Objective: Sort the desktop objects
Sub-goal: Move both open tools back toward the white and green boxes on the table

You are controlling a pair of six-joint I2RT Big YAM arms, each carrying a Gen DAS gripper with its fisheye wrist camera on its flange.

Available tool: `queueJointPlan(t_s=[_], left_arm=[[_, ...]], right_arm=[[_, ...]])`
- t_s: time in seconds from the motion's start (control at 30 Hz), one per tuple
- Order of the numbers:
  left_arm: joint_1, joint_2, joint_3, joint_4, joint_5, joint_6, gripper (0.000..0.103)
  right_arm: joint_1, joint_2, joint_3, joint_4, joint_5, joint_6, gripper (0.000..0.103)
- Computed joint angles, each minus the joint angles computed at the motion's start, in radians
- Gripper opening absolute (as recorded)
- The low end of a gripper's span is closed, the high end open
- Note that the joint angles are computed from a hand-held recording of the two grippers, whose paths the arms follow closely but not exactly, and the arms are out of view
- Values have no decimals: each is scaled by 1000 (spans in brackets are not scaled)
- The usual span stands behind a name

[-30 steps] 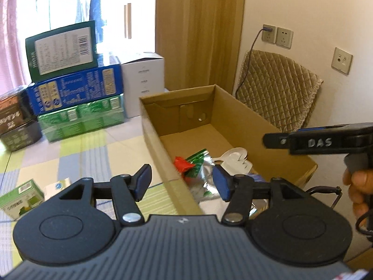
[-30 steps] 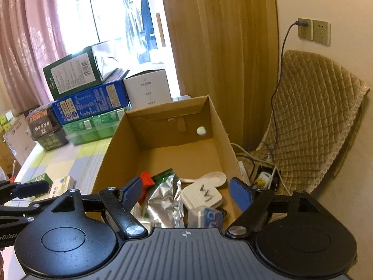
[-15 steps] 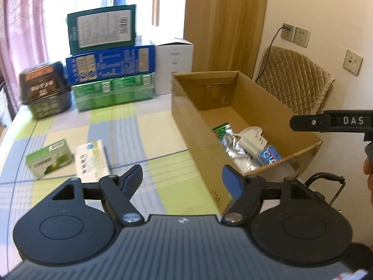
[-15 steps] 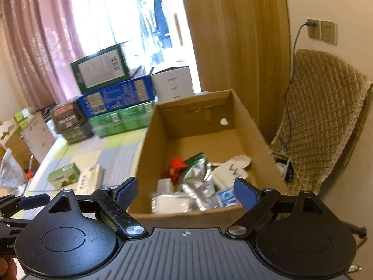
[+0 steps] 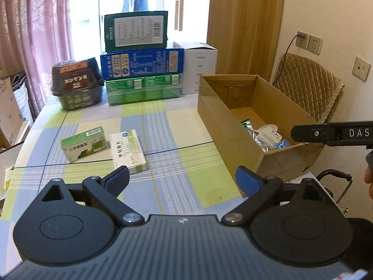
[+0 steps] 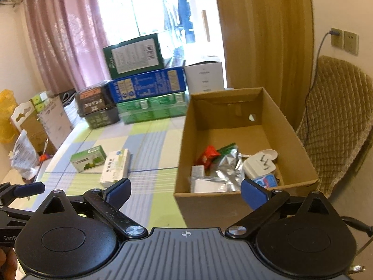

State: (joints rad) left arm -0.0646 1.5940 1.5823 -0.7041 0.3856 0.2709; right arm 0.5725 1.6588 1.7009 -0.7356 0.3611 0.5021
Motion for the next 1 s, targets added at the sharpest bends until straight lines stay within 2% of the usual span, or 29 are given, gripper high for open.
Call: queueJointPlan(t_s=[0.13,0.53,0.77,1.0], left_arm=[[20,-15,-19,12,4,-2,101],[112,4,-8,24,-5,19,102],[175,64,51,19,-42,50,102],[207,151,129,13,-77,48,102]], right_arm=[[16,17,20,-6,-3,-9,101],[66,111,126,-17,-46,-58,101],[78,213,230,-25,-86,-87,101],[73,356,382,-61,-128,-120,101]])
